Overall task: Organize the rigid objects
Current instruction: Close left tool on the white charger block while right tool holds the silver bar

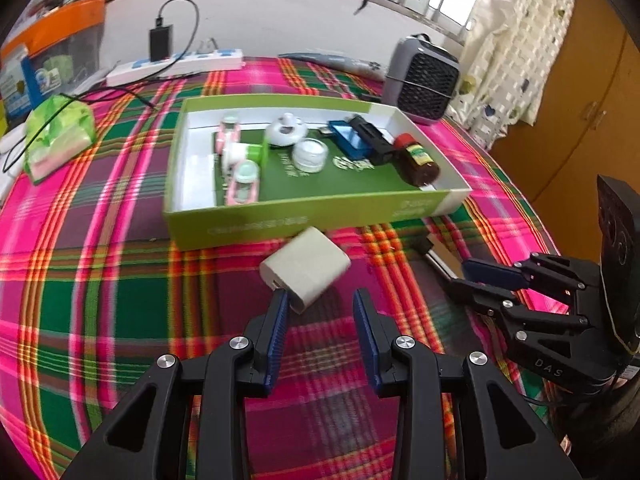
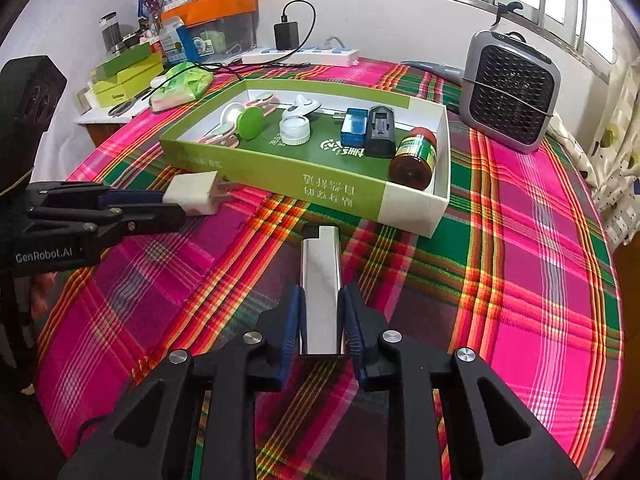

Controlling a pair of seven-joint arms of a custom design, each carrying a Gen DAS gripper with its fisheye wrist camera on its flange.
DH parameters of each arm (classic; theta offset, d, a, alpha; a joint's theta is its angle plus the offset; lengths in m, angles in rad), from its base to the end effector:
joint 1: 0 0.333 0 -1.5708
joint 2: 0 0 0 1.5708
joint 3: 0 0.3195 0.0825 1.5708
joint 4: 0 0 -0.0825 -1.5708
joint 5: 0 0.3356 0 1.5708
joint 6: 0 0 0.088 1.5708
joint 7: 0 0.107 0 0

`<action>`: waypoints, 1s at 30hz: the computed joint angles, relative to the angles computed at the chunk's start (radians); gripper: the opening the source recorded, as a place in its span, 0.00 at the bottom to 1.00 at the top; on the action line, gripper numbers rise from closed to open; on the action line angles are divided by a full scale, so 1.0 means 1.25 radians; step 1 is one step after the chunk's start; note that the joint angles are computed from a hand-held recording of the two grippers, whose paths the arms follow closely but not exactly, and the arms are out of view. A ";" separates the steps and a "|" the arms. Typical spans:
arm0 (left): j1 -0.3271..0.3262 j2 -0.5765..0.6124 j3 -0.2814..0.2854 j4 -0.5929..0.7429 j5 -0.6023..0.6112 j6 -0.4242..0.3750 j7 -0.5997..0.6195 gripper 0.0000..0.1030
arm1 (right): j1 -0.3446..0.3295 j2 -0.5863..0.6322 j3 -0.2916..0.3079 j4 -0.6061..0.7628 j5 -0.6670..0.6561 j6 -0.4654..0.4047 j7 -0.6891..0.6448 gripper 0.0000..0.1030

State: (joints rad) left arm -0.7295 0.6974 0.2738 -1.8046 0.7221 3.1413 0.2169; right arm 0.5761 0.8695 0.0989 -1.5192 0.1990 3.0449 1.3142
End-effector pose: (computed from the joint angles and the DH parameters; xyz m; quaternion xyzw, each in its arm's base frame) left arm 0.5446 -0.3634 0.2614 -0.6849 0.6484 -0.2975 0.1481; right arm 0.5840 0.4230 0.2563 -0.8526 0.4075 -0.1145 0.3065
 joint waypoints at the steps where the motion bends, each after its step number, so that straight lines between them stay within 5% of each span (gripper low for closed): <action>1: 0.003 0.002 -0.007 0.004 -0.002 -0.004 0.005 0.31 | 0.000 -0.002 0.000 -0.003 0.001 0.002 0.000 0.24; 10: 0.011 0.013 -0.045 0.041 0.004 -0.053 0.034 0.31 | -0.009 -0.014 0.010 -0.032 0.012 0.022 -0.002 0.24; 15: -0.067 -0.005 0.046 0.035 0.112 -0.089 -0.050 0.31 | -0.013 -0.014 0.012 -0.031 0.016 0.023 -0.003 0.24; 17: -0.067 -0.010 0.047 0.038 0.143 -0.122 -0.056 0.32 | -0.012 -0.014 0.012 -0.033 0.016 0.025 -0.003 0.24; 30: 0.101 0.016 -0.137 0.116 0.202 -0.190 0.052 0.38 | -0.012 -0.016 0.013 -0.035 0.018 0.025 -0.005 0.24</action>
State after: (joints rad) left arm -0.6034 0.7179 0.1025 -1.6593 0.9751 2.9032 0.2815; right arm 0.5607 0.8497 0.1157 -1.5629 0.2216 3.0760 1.3074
